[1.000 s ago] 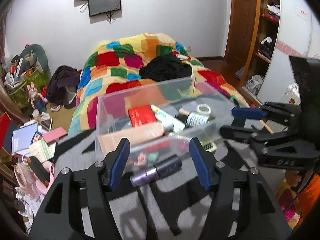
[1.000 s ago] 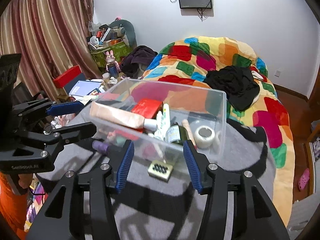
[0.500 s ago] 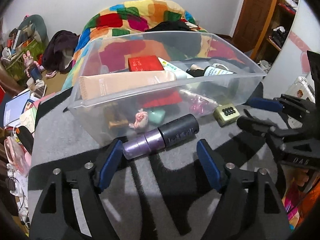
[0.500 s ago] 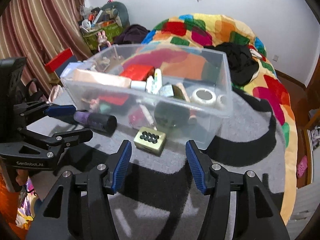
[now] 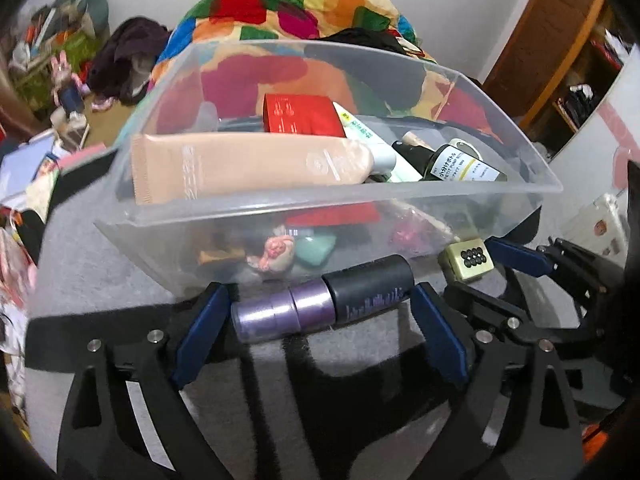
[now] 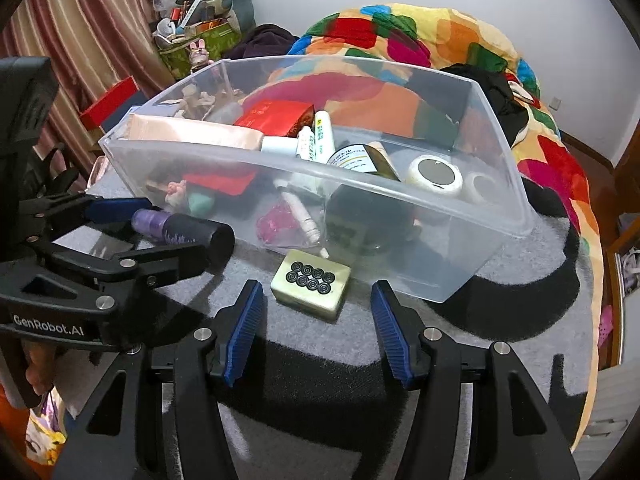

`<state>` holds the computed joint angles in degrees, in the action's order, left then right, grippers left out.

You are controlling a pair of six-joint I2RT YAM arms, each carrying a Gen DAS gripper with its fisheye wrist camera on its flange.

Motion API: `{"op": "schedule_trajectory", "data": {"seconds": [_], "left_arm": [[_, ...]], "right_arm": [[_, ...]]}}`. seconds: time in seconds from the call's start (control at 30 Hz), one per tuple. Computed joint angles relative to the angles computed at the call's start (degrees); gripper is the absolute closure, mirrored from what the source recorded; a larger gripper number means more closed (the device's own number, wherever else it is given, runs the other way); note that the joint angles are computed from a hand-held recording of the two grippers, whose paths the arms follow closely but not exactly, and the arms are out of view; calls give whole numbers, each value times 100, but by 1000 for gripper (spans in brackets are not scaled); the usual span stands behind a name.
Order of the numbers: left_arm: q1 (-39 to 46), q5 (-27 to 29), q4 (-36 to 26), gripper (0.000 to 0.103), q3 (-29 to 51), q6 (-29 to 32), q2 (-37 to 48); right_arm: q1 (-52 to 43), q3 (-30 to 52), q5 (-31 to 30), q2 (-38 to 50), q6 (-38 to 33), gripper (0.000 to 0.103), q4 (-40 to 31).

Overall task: Organize objects
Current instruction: 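Grasp the purple-black cosmetic stick with the left tool while the right grasps the beige dotted box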

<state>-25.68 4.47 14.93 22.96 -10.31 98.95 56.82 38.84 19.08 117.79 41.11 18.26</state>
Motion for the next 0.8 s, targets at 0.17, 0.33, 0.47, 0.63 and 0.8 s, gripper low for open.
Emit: {"op": "schedule_trajectory", "data": {"seconds": [0.17,0.33,0.47,0.63,0.8], "left_arm": [[-229,-284,152,12,-127,-50,-87],[-77,-65,175,26,-285,71,-232],[-24,-20,219,45,-571,226,-464],[-220,-16,104,69,-1061,463,-1084],[-869,-193,-427,71,-1438,454,-2113]], "right_arm": [[62,-17,73,-8,17,68,19],[102,-171,41,-96,17,69,154],[169,-371,11,-200,65,69,317],[368,-589,135,-357,156,69,396],[584,-858,309,-624,250,69,428]]}}
